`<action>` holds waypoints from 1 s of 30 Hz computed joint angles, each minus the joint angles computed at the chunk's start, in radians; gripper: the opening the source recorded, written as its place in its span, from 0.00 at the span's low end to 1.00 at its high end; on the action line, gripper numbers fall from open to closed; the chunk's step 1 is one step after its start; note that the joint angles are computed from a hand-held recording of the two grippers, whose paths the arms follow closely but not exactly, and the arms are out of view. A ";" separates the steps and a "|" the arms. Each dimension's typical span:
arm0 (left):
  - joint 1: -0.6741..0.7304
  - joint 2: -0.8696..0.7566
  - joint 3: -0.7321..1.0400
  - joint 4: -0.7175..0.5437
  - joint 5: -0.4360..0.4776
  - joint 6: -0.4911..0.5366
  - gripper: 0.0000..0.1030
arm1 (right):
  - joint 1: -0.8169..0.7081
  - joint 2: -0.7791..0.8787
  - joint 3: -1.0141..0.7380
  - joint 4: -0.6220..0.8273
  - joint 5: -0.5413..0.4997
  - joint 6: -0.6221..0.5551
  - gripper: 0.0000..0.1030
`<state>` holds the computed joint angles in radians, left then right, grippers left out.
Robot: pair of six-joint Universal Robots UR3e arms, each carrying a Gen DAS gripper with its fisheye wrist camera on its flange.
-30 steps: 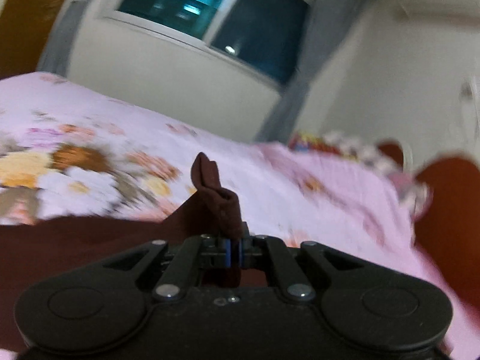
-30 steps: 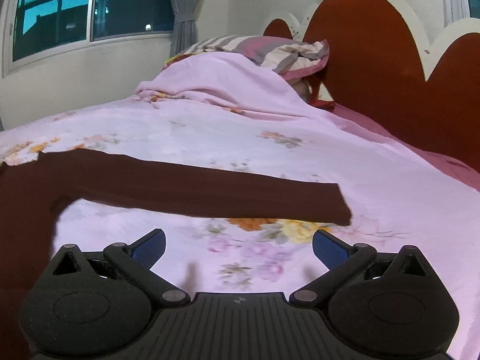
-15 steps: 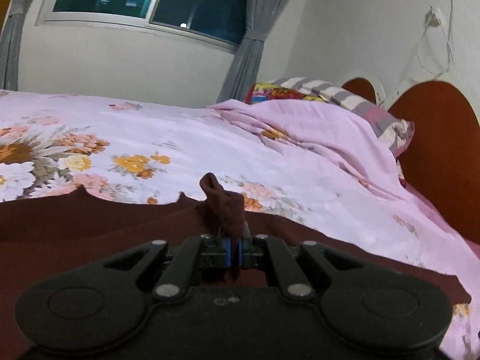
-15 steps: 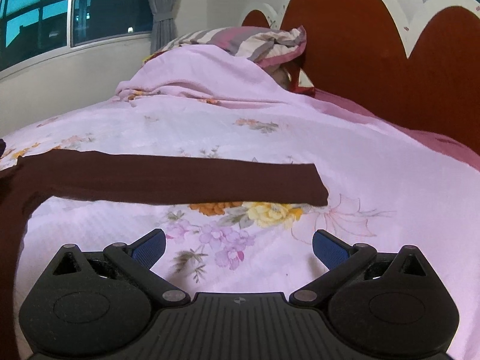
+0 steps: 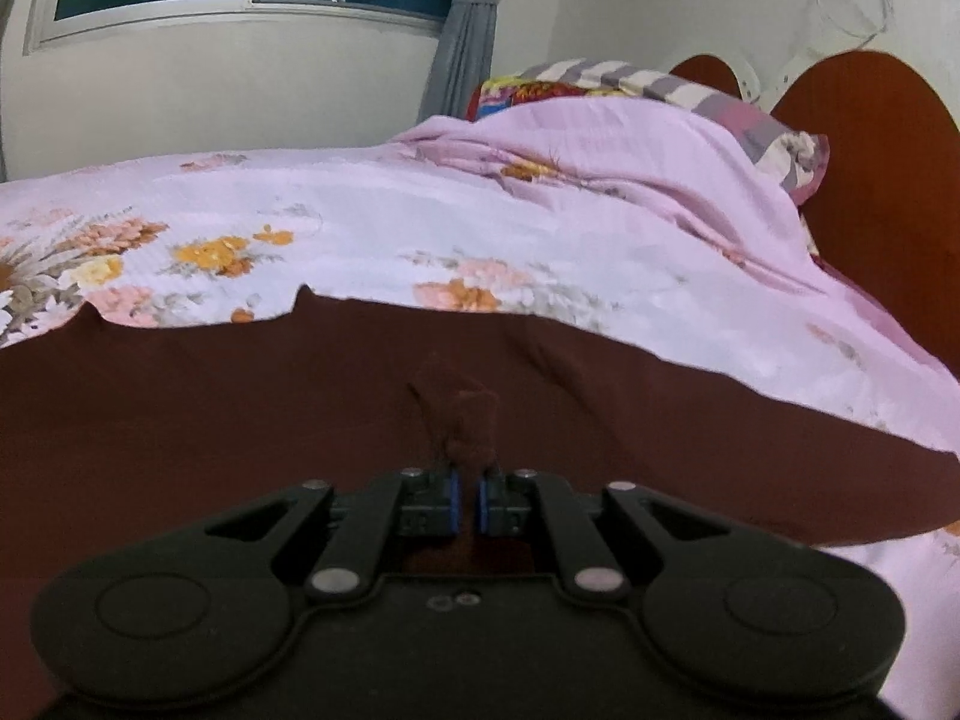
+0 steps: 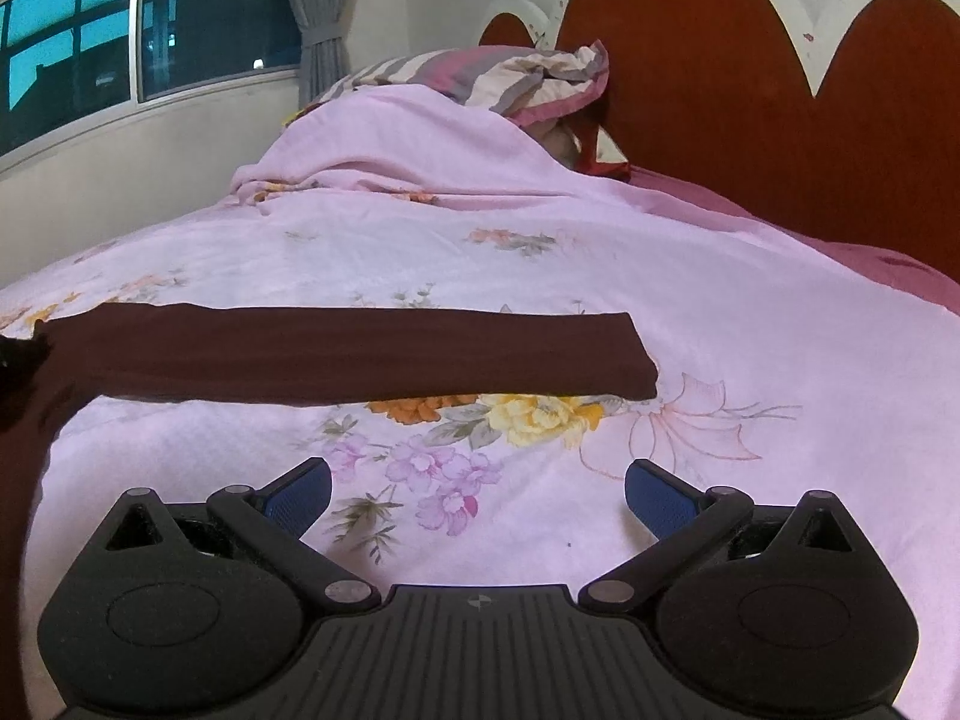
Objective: Fold small clothes
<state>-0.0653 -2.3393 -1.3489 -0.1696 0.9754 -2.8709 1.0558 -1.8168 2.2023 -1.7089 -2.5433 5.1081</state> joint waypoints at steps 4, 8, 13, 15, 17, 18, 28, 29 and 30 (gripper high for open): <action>-0.016 0.001 0.009 -0.042 -0.025 0.033 0.59 | -0.004 0.002 0.015 -0.031 0.004 -0.017 1.00; 0.007 0.072 -0.129 0.097 -0.090 0.006 0.74 | -0.009 -0.004 0.025 -0.037 0.004 -0.014 1.00; 0.228 0.340 -0.490 0.187 -0.179 -0.003 0.74 | 0.013 -0.001 -0.005 0.027 -0.002 0.036 1.00; 0.395 0.472 -0.666 0.198 -0.224 0.069 0.74 | 0.022 0.002 -0.016 0.045 -0.005 0.056 1.00; 0.570 0.562 -0.810 0.282 -0.221 0.107 0.74 | 0.026 0.009 -0.024 0.044 -0.005 0.057 1.00; 0.649 0.570 -0.842 0.330 -0.201 0.090 0.74 | 0.028 0.016 -0.028 0.041 -0.008 0.054 1.00; 0.725 0.422 -0.673 0.143 0.038 0.060 0.74 | 0.032 0.121 -0.118 0.049 0.009 0.007 1.00; 0.765 0.440 -0.712 0.171 -0.021 0.051 0.74 | 0.030 0.123 -0.121 0.051 0.013 0.004 1.00; 0.798 0.450 -0.728 0.188 -0.069 0.022 0.74 | 0.030 0.128 -0.128 0.057 0.014 0.007 1.00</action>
